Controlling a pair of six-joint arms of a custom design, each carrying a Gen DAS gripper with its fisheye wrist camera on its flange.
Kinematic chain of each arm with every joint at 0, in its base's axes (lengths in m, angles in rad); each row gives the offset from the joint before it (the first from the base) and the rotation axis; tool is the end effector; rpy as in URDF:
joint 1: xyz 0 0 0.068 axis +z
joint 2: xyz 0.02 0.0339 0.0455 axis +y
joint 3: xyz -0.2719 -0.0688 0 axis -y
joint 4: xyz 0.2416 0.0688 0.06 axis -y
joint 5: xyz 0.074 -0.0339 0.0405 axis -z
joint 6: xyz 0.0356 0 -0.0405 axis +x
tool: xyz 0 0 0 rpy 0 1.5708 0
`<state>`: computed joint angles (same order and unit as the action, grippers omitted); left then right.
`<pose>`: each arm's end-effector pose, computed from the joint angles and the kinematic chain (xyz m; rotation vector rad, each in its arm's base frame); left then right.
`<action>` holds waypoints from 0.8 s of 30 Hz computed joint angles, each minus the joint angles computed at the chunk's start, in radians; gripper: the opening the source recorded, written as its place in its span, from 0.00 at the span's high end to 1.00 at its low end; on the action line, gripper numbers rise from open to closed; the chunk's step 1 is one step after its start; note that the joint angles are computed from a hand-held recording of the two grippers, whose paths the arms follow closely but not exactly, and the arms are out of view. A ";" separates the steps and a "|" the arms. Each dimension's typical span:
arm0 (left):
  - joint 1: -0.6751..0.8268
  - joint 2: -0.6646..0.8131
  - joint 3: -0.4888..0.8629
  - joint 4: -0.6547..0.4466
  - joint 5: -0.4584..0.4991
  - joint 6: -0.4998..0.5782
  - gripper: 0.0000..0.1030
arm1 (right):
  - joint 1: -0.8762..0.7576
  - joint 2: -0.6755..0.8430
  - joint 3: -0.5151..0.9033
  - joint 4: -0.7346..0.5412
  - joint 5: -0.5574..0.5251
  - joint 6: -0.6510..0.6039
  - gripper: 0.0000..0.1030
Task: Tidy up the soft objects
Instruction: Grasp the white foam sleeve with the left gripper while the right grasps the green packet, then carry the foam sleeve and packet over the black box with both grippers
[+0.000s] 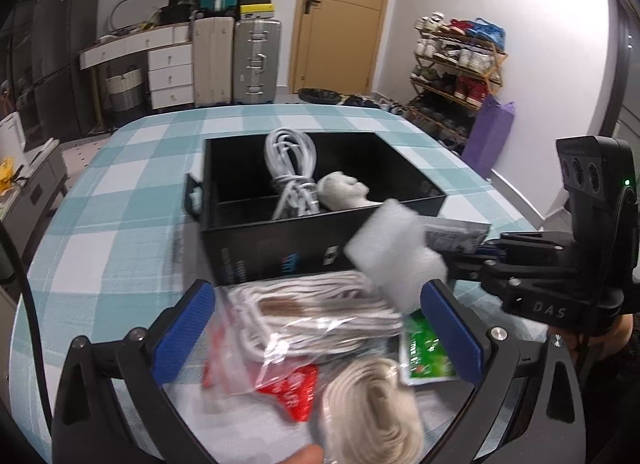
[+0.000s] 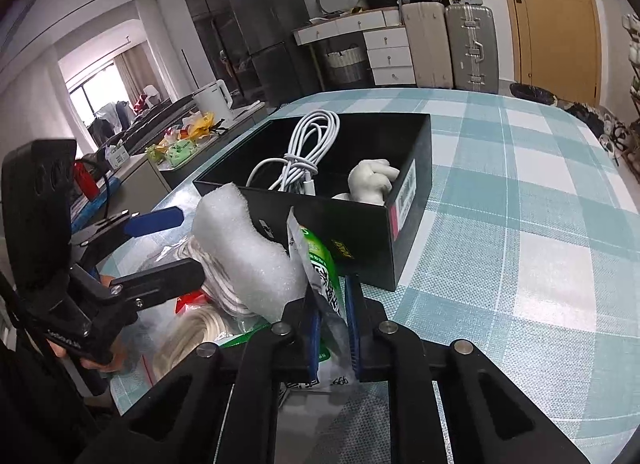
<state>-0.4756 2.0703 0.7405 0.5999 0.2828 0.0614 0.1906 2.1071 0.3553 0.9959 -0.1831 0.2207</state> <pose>0.3038 -0.1676 0.0597 0.7578 2.1976 -0.5365 0.2480 0.0544 0.0240 -0.0577 2.3478 0.4177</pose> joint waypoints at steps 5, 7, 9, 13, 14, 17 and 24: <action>-0.016 -0.007 0.025 -0.017 0.052 0.004 0.03 | 0.012 -0.007 -0.010 0.012 0.013 -0.004 0.89; -0.020 -0.009 0.030 -0.015 0.076 0.010 0.08 | 0.015 -0.008 -0.013 0.016 0.017 -0.005 0.89; -0.026 -0.008 0.039 -0.020 0.086 0.013 0.09 | 0.014 -0.004 -0.008 0.017 0.018 -0.011 0.89; -0.041 0.005 0.065 -0.052 0.111 0.029 0.29 | 0.020 -0.009 -0.012 0.023 0.023 -0.021 0.89; -0.044 0.008 0.071 -0.061 0.117 0.030 0.34 | 0.021 -0.010 -0.014 0.026 0.025 -0.023 0.89; -0.051 0.016 0.084 -0.075 0.113 0.024 0.39 | 0.025 -0.012 -0.018 0.033 0.029 -0.030 0.89; -0.038 0.017 0.076 -0.056 0.145 -0.002 0.52 | 0.024 -0.015 -0.023 0.038 0.034 -0.035 0.90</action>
<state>-0.5132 2.0868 0.8169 0.5441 0.4279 0.0598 0.2141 2.0920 0.3321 1.0340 -0.1490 0.1853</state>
